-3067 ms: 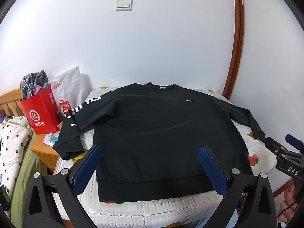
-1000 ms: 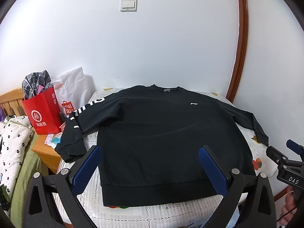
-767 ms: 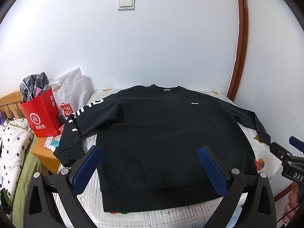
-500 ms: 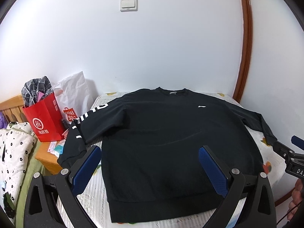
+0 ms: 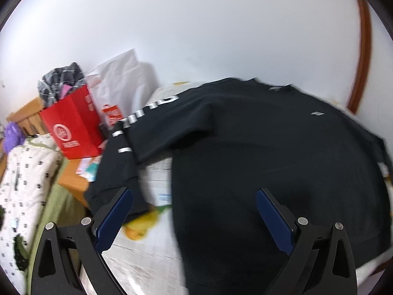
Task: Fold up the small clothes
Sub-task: 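Grasp the lettered sleeve cuff with the left gripper, then fold the lettered sleeve across the body with the left gripper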
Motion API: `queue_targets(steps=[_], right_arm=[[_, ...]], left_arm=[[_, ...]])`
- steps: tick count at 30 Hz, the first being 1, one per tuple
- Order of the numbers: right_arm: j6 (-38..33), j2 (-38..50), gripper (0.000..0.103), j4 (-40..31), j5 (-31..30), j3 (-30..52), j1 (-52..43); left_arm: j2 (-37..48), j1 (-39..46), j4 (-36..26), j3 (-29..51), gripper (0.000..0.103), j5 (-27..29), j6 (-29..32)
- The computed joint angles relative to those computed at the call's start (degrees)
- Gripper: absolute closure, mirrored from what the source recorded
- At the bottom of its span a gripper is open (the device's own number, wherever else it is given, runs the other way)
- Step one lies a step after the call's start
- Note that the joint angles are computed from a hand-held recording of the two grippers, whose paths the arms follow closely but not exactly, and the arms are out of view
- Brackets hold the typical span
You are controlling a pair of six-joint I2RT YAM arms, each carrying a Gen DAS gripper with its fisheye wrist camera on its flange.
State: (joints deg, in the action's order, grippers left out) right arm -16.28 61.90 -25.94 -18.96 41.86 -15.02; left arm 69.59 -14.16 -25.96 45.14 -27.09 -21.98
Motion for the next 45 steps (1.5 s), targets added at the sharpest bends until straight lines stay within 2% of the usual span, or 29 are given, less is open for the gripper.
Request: queue_targets(steps=[4,8,9,13,15,16,18,19,23,30,33,37,45], right_arm=[[2.3,3.2,0.000,2.8,4.0,-0.3,4.8],[4.5,7.3,0.000,4.9,7.4,-0.1,9.9],[4.8,8.8,0.000,5.3,8.4,0.2,11.5],[6.0,12.8,0.000,6.4,11.0,1.6,14.6],[6.4,14.3,0.000,7.0,12.2,2.3,15.5],[6.6,15.4,0.000,7.4,12.6,2.7,15.7],[6.7,17.0,0.000,7.9,12.6,3.3,15.5],[6.7,17.5,0.000,8.0,12.5,3.6,15.4],[6.2,19.0,0.000,8.4,10.8,4.3,14.0],[3.7,20.2,0.000,7.8,4.2,6.7,7.7],[1.8,19.9,0.000,8.0,2.6,6.8,4.5],[-1.3,21.9,0.000,5.4,-3.1,8.8,-2.1],[-7.7,24.0,0.000,3.5,-9.0,9.7,-10.6]], left_arm=[[2.6,8.8,3.6,-2.1,0.007,3.3,3.7],[8.3,16.9,8.1,-2.3,0.022,10.5,6.1],[9.6,17.8,8.5,-1.9,0.028,11.4,6.3],[15.2,20.5,11.8,-0.5,0.039,13.3,6.7],[16.7,20.1,12.2,-0.1,0.063,10.4,6.4],[16.6,19.7,12.3,-0.2,0.069,8.3,5.9],[16.7,20.5,12.2,0.3,0.092,8.9,6.0],[16.6,20.9,11.7,0.6,0.094,9.6,5.9],[14.3,20.2,9.8,2.2,0.096,10.6,6.2],[11.8,12.5,5.5,8.7,0.097,14.1,3.1],[14.7,7.4,3.6,14.5,0.097,15.0,1.6],[18.9,0.9,4.0,20.7,0.097,15.0,0.7],[32.8,-9.9,3.0,35.6,0.097,16.8,-0.3]])
